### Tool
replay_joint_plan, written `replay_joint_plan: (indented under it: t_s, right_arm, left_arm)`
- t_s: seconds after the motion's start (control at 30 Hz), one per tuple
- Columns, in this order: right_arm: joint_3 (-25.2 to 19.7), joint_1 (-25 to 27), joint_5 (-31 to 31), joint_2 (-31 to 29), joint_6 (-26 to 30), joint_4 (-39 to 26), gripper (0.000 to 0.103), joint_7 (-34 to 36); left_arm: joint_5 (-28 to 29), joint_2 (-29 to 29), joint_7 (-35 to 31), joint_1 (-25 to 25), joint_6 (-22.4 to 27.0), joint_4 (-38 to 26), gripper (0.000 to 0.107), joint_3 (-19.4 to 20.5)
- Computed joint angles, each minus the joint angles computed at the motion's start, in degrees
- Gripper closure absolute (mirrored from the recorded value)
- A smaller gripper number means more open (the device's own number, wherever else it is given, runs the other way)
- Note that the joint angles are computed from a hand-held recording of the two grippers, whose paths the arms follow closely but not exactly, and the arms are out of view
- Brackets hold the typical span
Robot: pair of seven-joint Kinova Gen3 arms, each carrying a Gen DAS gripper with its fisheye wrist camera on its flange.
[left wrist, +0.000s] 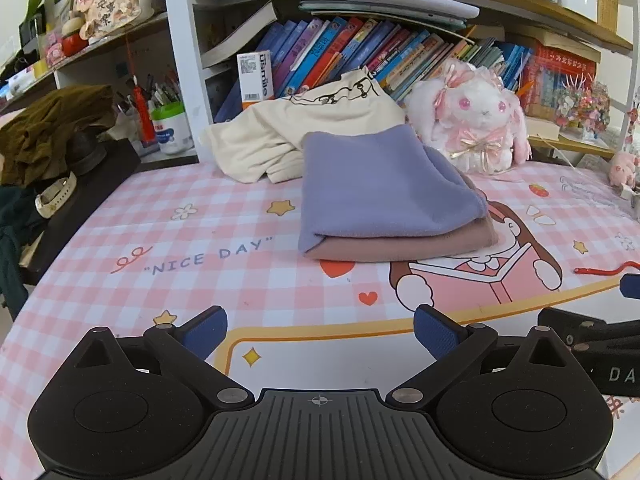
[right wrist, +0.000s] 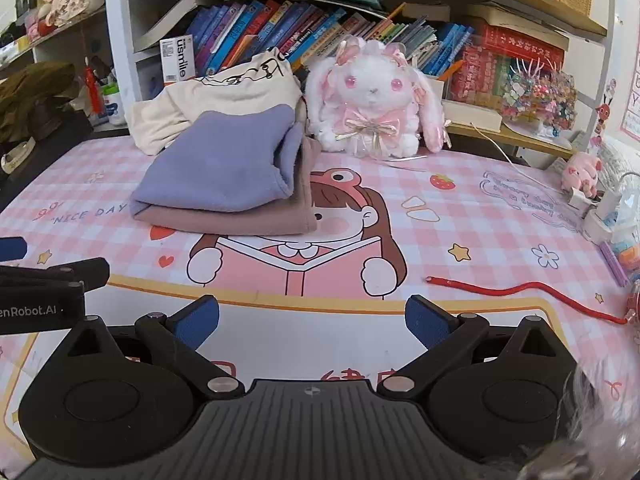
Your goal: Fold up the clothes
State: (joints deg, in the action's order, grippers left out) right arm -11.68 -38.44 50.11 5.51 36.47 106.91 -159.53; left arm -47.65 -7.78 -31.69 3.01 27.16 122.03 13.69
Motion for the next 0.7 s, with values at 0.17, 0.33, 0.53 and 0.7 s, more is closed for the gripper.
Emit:
replay_joint_plan:
  t_s: [0.17,0.33,0.53,0.7]
  right_arm:
    - [-0.1,0.0,-0.9,0.1,-0.4,-0.4,0.002,1.5]
    - [0.0,-0.1,-1.6,0.3,-0.1,-0.8,0.002,2.1]
    - [0.2,-0.2,-2.5,0.5,0.0,-1.1,0.002,3.0]
    - [0.3,-0.2,-3.4,0.7,0.2,-1.5,0.002,3.9]
  left_arm:
    - [0.4,-0.1,-0.3,-0.2,-0.2,-0.1,0.006,-0.2]
    - [1.0,-0.2,-0.9,-0.5,-0.4,-0.2,0.006,-0.2]
    - [2.2,-0.2,-2.3,-0.6,-0.3,-0.3,0.006,-0.5]
    - [3.5,-0.3,-3.8,-0.6,-0.6,-0.3,0.005,-0.8]
